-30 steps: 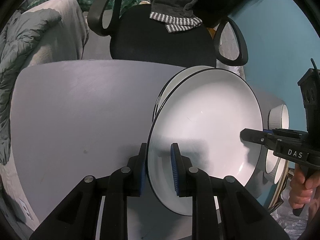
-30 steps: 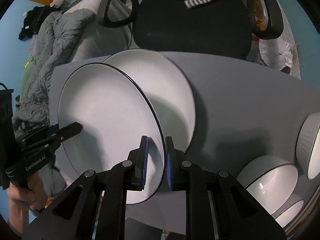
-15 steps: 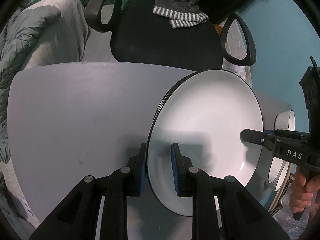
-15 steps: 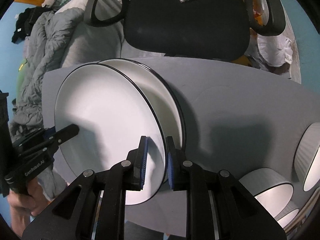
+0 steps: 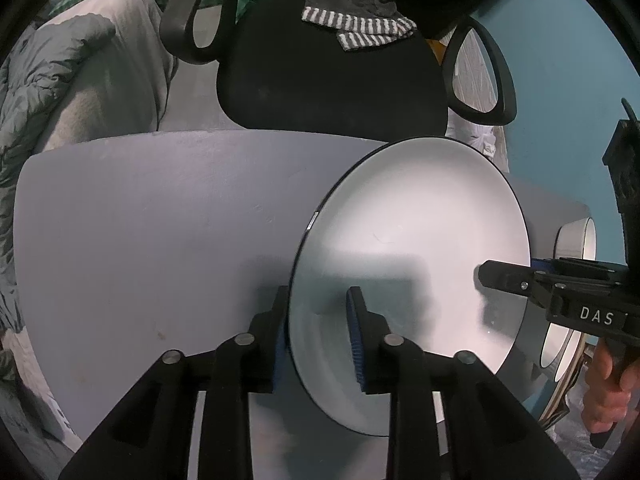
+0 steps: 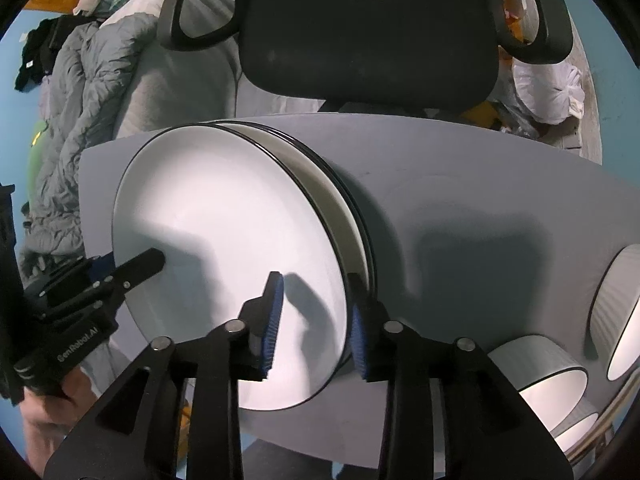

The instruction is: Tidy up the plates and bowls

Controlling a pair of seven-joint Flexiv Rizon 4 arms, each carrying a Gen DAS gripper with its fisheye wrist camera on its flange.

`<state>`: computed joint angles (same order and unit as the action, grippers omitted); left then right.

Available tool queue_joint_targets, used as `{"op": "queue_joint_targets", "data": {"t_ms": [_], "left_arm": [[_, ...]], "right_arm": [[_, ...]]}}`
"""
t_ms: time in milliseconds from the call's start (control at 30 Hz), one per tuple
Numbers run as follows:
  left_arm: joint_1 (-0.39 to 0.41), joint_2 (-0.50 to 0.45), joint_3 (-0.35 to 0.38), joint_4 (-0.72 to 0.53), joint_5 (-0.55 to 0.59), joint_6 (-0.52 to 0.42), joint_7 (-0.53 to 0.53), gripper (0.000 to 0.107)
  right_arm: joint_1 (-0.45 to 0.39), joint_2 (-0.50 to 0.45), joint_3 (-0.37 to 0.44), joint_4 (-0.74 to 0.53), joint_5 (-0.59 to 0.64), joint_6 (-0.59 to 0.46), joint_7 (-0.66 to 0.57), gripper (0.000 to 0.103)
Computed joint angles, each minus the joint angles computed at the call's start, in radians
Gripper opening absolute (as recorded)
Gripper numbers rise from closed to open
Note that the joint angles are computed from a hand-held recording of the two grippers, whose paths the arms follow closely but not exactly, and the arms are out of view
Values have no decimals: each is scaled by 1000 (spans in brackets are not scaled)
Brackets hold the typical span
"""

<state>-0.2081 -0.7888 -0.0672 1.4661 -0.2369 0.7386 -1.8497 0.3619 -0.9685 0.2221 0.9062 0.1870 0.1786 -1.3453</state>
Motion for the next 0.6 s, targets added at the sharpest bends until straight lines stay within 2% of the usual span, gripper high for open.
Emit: {"op": "queue_joint_targets", "data": {"t_ms": [133, 267, 500, 600], "left_arm": [[-9, -5, 4, -11, 16, -7, 3, 37], [5, 8, -16, 22, -16, 17, 14, 43], [0, 39, -5, 70, -17, 44, -4, 50], [3, 61, -8, 104, -27, 73, -13, 57]], "right_arm": [[7, -8, -2, -18, -6, -19, 4, 38], [-3, -22, 5, -57, 23, -62, 50, 52], [9, -8, -6, -48, 13, -72, 73, 53], [11, -1, -8, -41, 11, -71, 90, 54]]}}
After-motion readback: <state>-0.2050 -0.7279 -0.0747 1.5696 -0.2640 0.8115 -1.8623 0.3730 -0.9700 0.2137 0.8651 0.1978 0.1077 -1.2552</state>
